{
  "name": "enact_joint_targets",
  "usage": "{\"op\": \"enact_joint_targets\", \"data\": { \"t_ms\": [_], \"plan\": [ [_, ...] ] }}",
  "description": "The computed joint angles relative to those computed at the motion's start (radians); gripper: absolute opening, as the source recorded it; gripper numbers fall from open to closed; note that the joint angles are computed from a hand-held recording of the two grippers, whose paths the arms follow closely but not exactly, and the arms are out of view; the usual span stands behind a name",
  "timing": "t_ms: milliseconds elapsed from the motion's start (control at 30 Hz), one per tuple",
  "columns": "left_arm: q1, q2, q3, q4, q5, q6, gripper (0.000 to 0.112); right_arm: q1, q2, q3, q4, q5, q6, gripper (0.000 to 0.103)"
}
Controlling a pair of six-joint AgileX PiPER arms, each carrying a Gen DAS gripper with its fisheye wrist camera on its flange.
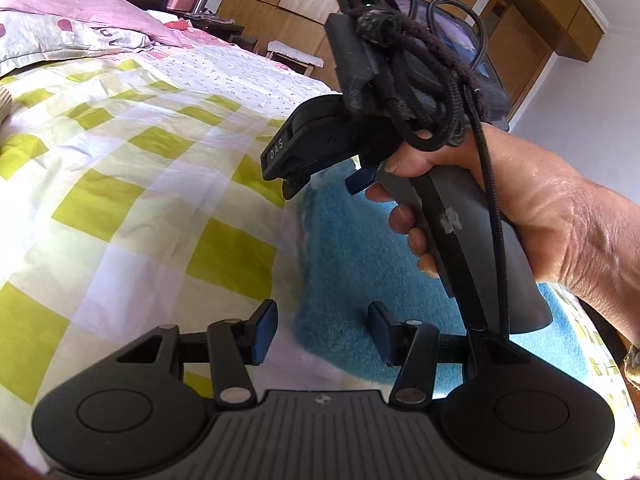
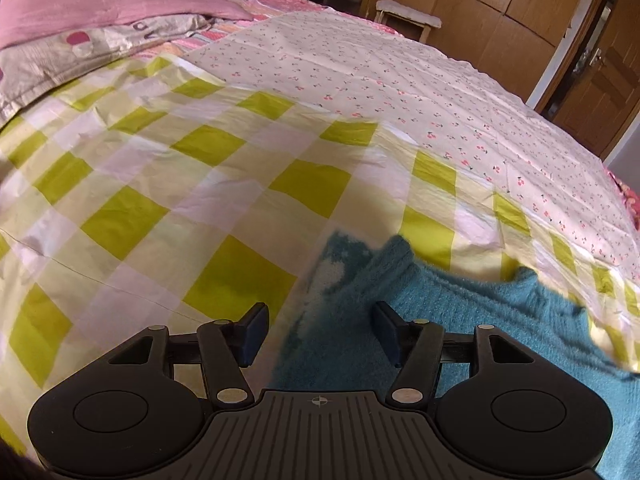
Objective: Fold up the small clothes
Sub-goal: 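Grasp the edge of the folded teal sweater with the right gripper and lift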
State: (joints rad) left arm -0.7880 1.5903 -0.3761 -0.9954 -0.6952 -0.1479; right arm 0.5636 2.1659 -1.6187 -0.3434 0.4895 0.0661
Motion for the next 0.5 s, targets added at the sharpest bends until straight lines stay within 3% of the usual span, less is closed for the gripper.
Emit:
{"op": "enact_joint_targets", "data": {
  "t_ms": [100,200,333,500],
  "plan": [
    [0.002,0.010,-0.007,-0.004,0.001,0.009,0.055,0.022,0.027,-0.014,-0.116,0.019,0.066,0.059],
    [-0.002,0.010,-0.009,-0.014,-0.003,0.020,0.056,0.030,0.033,0.005,-0.216,0.000,0.128,0.048],
    [-0.016,0.014,-0.010,-0.028,-0.015,0.024,0.063,0.007,0.015,0.019,-0.147,-0.020,0.031,0.038],
    [-0.057,0.026,-0.010,-0.088,-0.068,0.055,0.074,-0.039,-0.015,0.017,0.044,-0.021,-0.129,0.027]
  ]
}}
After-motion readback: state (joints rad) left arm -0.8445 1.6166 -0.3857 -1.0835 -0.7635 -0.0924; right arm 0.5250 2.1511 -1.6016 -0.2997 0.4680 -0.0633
